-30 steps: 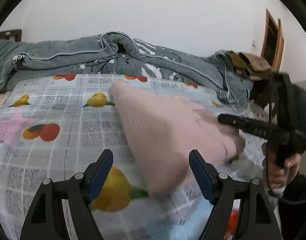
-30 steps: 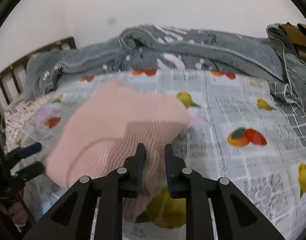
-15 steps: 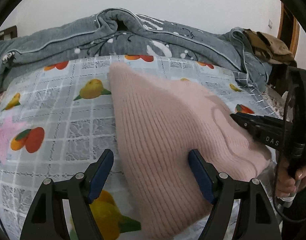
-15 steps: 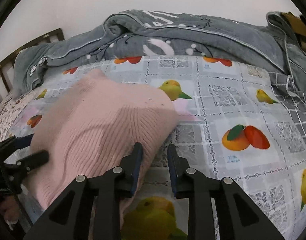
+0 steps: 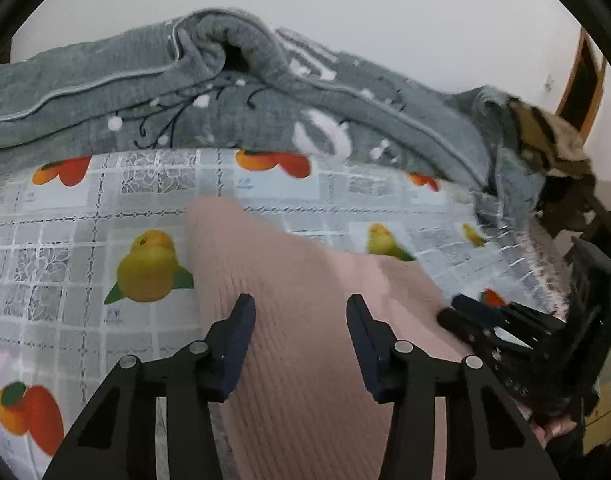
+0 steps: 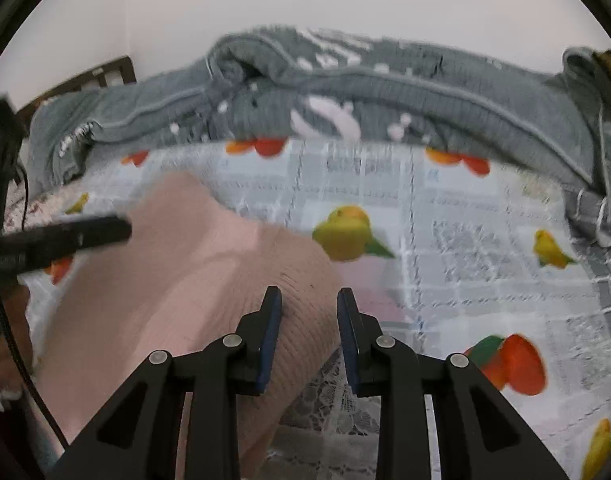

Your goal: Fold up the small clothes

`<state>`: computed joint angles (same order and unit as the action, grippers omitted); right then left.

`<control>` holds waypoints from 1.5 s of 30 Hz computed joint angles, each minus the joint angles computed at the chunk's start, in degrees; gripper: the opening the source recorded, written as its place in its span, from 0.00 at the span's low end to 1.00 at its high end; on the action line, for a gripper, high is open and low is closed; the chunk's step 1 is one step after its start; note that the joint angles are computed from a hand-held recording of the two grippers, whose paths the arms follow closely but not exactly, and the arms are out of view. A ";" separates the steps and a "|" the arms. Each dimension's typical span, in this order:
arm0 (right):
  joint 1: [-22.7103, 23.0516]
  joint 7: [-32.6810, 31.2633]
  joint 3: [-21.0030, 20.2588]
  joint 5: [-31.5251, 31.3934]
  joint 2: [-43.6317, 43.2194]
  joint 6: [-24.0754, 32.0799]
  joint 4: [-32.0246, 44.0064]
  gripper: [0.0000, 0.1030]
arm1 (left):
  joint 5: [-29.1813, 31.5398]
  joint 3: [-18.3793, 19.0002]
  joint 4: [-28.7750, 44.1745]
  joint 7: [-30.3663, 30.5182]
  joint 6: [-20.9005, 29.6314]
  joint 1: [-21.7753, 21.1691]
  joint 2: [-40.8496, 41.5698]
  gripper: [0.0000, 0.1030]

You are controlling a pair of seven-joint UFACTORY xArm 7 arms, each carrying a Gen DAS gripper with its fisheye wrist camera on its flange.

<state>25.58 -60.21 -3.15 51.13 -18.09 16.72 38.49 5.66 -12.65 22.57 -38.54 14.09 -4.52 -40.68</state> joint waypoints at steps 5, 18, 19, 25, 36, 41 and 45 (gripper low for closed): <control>-0.93 2.89 1.28 -1.62 0.81 -1.79 -0.18 0.34 | 2.87 -3.60 0.40 -1.98 0.48 3.07 1.62 0.42; 2.68 2.15 -1.12 -0.15 0.97 -5.78 -1.26 0.36 | 6.50 -5.57 -1.29 -5.56 -1.07 4.88 0.18 0.45; 2.84 1.98 -1.23 0.10 1.03 -5.92 -1.23 0.36 | 6.60 -5.47 -1.25 -5.55 -1.22 4.85 0.33 0.45; 2.41 2.83 -1.59 1.25 2.11 -5.23 -0.16 0.36 | 8.07 -7.06 -0.46 -6.90 -3.73 7.24 2.33 0.45; 1.76 -5.39 -1.63 10.31 0.53 -3.32 0.00 0.36 | 8.42 -9.17 -3.18 -9.72 -1.61 6.65 -3.82 0.62; 1.87 -12.06 -2.42 17.04 -1.31 -1.57 -0.26 0.36 | 7.52 -8.92 -6.00 -11.52 1.52 3.21 -9.22 0.65; 0.69 -17.58 -1.79 21.92 -3.07 0.69 -0.56 0.36 | 6.57 -8.51 -8.31 -12.56 4.42 -0.20 -14.11 0.66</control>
